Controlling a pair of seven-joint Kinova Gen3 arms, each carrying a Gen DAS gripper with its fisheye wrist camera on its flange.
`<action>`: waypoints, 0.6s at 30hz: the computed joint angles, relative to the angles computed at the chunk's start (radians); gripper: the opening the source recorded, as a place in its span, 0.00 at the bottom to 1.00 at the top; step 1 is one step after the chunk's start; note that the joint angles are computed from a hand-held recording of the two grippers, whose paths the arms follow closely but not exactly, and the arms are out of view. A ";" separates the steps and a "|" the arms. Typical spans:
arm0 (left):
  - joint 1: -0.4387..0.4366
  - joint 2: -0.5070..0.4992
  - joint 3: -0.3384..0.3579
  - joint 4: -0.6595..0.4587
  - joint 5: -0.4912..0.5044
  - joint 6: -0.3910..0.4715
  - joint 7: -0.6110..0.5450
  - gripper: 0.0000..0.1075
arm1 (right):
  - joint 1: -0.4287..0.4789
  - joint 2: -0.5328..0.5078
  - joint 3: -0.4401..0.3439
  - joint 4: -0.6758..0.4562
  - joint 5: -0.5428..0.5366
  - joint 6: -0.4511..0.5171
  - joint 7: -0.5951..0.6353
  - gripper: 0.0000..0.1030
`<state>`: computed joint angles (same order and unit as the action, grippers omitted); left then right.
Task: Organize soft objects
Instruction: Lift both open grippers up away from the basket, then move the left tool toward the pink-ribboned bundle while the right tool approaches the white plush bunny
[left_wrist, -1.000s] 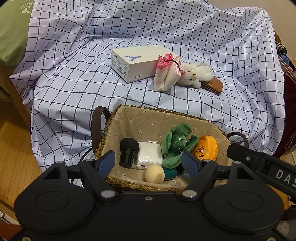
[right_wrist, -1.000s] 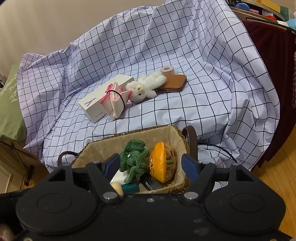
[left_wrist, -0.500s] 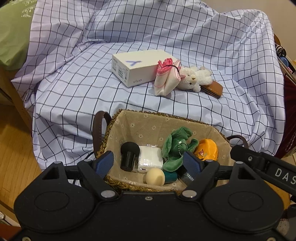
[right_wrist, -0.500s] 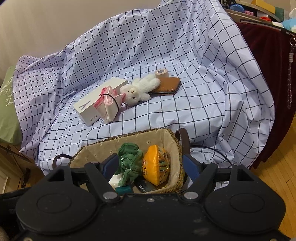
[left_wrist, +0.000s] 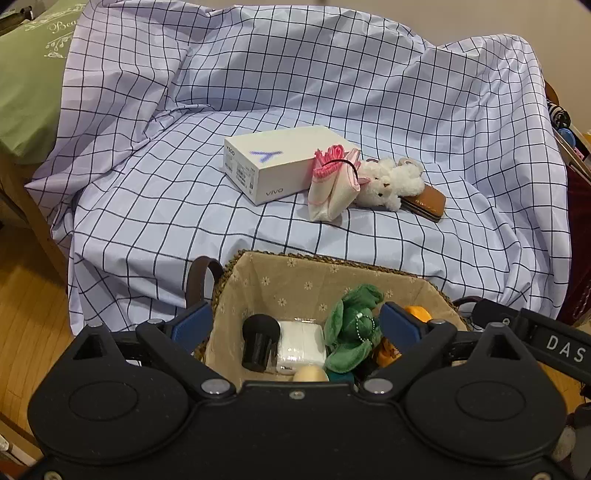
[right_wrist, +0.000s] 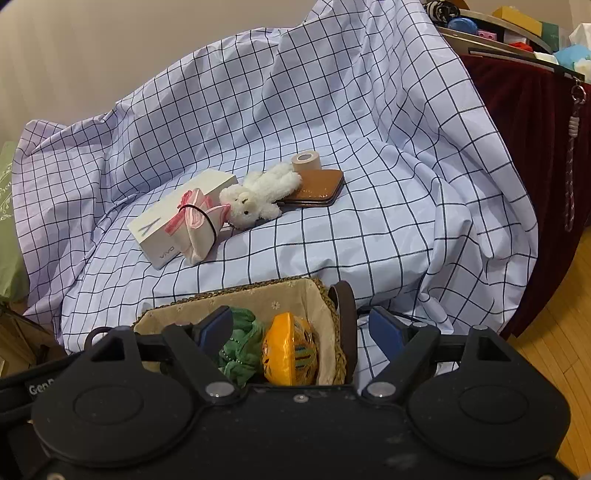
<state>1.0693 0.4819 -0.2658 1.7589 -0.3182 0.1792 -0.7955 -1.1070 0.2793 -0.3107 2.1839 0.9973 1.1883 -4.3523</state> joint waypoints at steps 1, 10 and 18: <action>0.007 0.002 -0.008 -0.002 -0.003 0.000 0.003 0.87 | 0.003 0.001 0.001 0.000 0.001 -0.001 0.007 0.78; -0.008 0.037 0.004 -0.068 -0.035 0.034 -0.019 0.92 | 0.089 -0.017 0.031 0.010 0.019 -0.063 0.096 0.78; -0.240 0.088 0.246 -0.187 0.041 0.109 -0.171 0.92 | 0.200 -0.025 0.072 0.004 0.045 -0.158 0.202 0.78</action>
<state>0.8294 0.5696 -0.0203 1.5723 -0.2775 0.2886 -0.9660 -0.9073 0.2543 -0.2388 2.1883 1.0421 1.0303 -4.1499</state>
